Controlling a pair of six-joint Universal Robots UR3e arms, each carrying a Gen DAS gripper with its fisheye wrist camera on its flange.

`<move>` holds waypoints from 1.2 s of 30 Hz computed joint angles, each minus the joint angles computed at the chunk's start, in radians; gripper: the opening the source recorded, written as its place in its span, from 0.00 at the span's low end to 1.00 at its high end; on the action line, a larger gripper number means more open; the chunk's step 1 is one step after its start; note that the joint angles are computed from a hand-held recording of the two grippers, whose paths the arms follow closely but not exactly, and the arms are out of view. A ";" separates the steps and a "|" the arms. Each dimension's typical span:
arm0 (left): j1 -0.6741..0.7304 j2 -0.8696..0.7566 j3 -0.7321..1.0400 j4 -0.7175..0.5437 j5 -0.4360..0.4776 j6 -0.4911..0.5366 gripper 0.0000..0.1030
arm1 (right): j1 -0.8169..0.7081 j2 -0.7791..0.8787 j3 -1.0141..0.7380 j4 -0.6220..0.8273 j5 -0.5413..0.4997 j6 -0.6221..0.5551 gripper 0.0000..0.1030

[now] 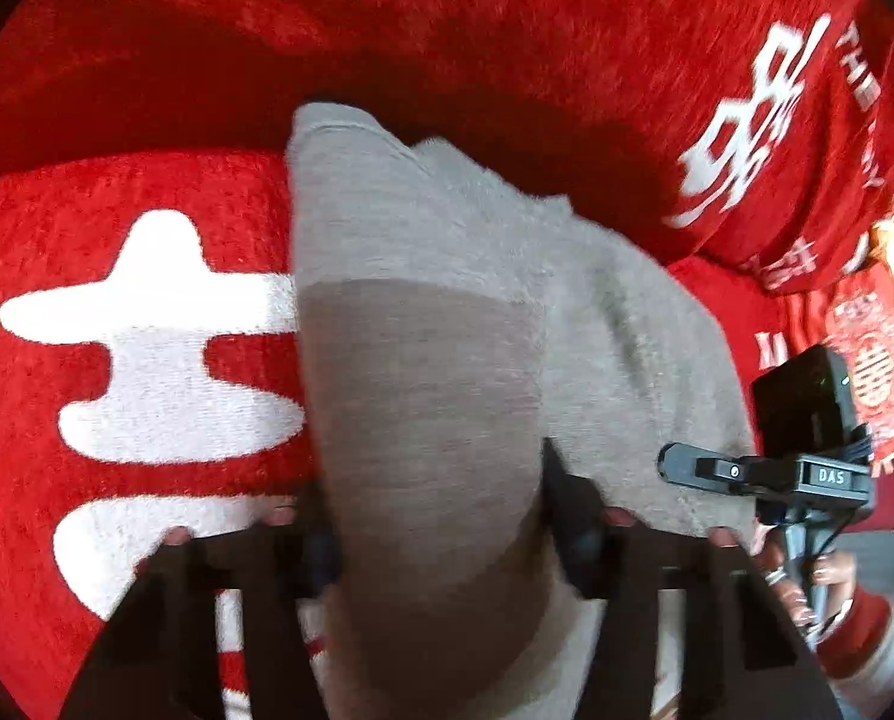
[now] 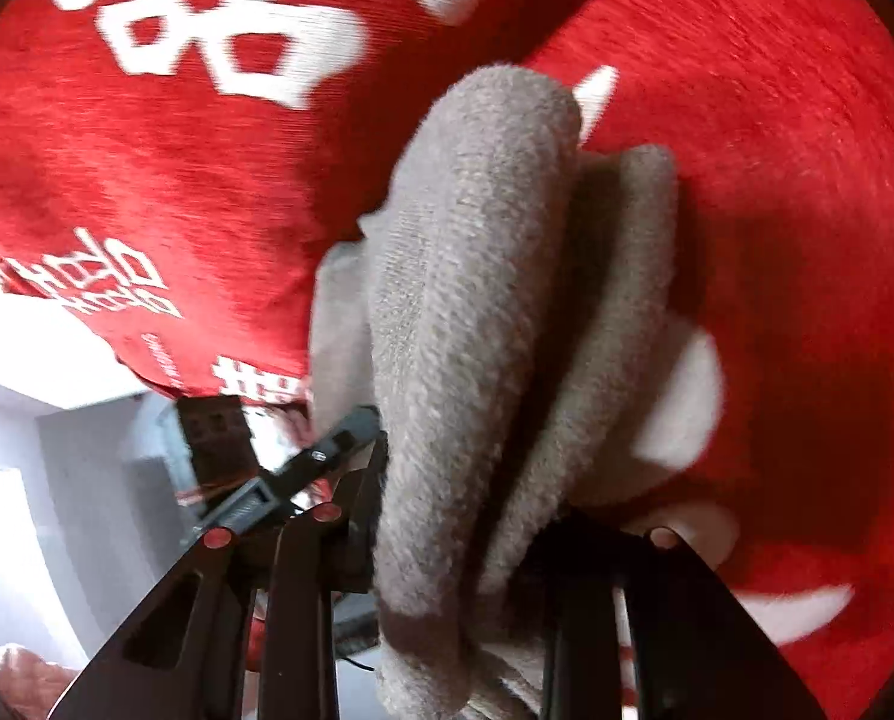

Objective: Fold small clothes

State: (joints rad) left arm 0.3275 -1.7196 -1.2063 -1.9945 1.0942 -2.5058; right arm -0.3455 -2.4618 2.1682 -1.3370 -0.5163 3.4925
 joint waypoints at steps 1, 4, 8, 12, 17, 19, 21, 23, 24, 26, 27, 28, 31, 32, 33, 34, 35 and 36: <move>0.020 -0.007 0.030 -0.045 -0.014 0.028 0.44 | 0.016 -0.012 0.003 -0.054 0.013 0.068 0.30; 0.077 -0.019 0.131 -0.197 -0.036 0.108 0.42 | 0.138 0.023 0.045 -0.414 0.008 0.388 0.30; 0.175 -0.032 0.298 -0.412 -0.034 0.235 0.42 | 0.380 0.208 0.023 -0.937 -0.110 0.791 0.30; 0.317 -0.085 0.522 -0.648 0.005 0.381 0.42 | 0.666 0.506 -0.070 -1.361 -0.288 1.078 0.30; 0.494 -0.202 0.790 -0.819 0.101 0.510 0.42 | 0.905 0.861 -0.224 -1.644 -0.424 1.240 0.30; 0.540 -0.160 0.695 -0.745 0.144 0.524 0.42 | 0.965 0.990 -0.312 -1.664 -0.445 1.250 0.30; 0.580 -0.133 0.592 -0.643 0.191 0.532 0.42 | 0.991 1.054 -0.377 -1.603 -0.443 1.222 0.30; 0.611 -0.086 0.443 -0.517 0.229 0.533 0.43 | 1.004 1.076 -0.468 -1.396 -0.446 1.140 0.34; 0.621 -0.074 0.386 -0.459 0.250 0.525 0.43 | 1.006 1.073 -0.518 -1.268 -0.452 1.088 0.37; 0.646 -0.061 0.315 -0.374 0.285 0.519 0.48 | 1.008 1.051 -0.600 -1.066 -0.472 0.999 0.55; 0.666 -0.074 0.337 -0.395 0.276 0.529 0.48 | 1.009 1.031 -0.639 -0.969 -0.493 0.961 0.59; 0.684 -0.093 0.376 -0.427 0.265 0.540 0.48 | 1.011 1.018 -0.667 -0.904 -0.513 0.943 0.61; 0.723 -0.108 0.466 -0.441 0.240 0.584 0.48 | 1.005 0.926 -0.630 -0.849 -0.573 0.981 0.61; 0.722 -0.106 0.483 -0.425 0.226 0.578 0.48 | 0.993 0.893 -0.586 -0.886 -0.574 1.014 0.58; 0.726 -0.120 0.513 -0.423 0.216 0.574 0.48 | 0.983 0.876 -0.543 -0.936 -0.563 1.042 0.53; 0.727 -0.140 0.548 -0.425 0.208 0.566 0.48 | 0.977 0.872 -0.508 -0.982 -0.549 1.067 0.33; 0.721 -0.159 0.574 -0.420 0.203 0.548 0.48 | 0.969 0.880 -0.503 -0.975 -0.533 1.059 0.14; 0.711 -0.160 0.562 -0.395 0.199 0.527 0.48 | 0.968 0.893 -0.530 -0.935 -0.529 1.033 0.14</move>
